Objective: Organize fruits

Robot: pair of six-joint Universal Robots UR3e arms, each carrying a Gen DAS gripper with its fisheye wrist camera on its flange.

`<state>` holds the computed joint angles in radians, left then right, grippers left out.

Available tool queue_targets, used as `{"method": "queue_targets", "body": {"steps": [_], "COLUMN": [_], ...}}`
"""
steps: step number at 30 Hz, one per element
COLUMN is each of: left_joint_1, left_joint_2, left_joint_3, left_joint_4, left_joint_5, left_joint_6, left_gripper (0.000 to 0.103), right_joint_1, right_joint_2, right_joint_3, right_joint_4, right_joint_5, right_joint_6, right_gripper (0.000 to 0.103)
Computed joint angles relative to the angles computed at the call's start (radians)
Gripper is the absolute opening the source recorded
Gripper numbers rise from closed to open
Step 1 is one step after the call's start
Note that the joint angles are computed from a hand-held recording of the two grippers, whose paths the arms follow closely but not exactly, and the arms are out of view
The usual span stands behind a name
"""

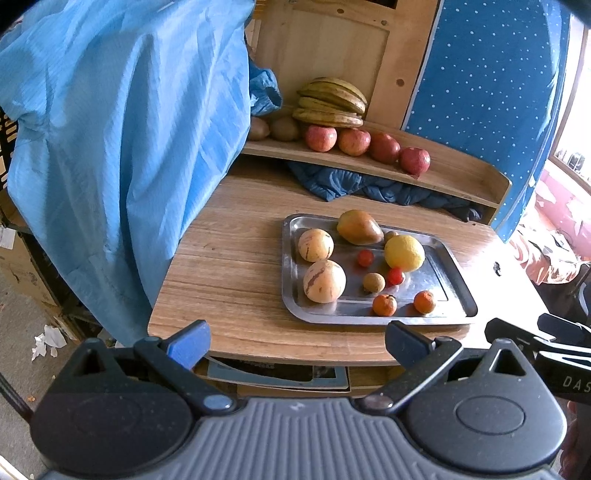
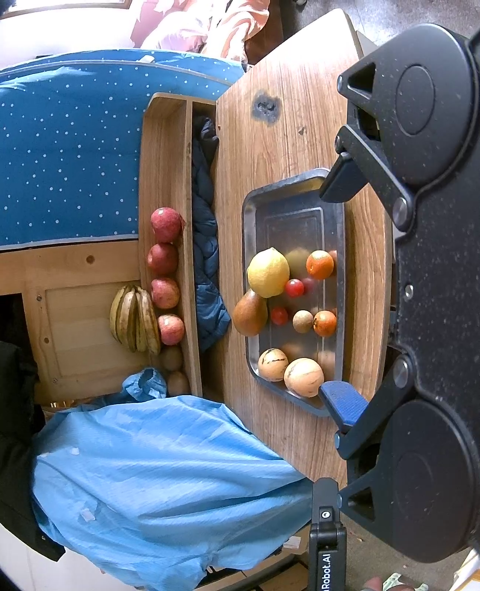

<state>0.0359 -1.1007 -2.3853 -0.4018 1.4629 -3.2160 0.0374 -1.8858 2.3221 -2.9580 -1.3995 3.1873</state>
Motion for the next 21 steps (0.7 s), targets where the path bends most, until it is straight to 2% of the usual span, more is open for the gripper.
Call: {"method": "queue_targets", "body": {"steps": [21], "left_joint_1": [-0.018], "left_joint_2": [0.035], "left_joint_3": [-0.017], "left_joint_4": [-0.009], "left_joint_5": [0.015], "left_joint_6": [-0.007], "left_gripper": [0.102], "right_joint_1": [-0.018], "right_joint_2": [-0.062], "right_joint_3": [0.033], "right_joint_4": [0.018], "right_joint_5": [0.015], "right_joint_6": [-0.009], "right_gripper": [0.102]}}
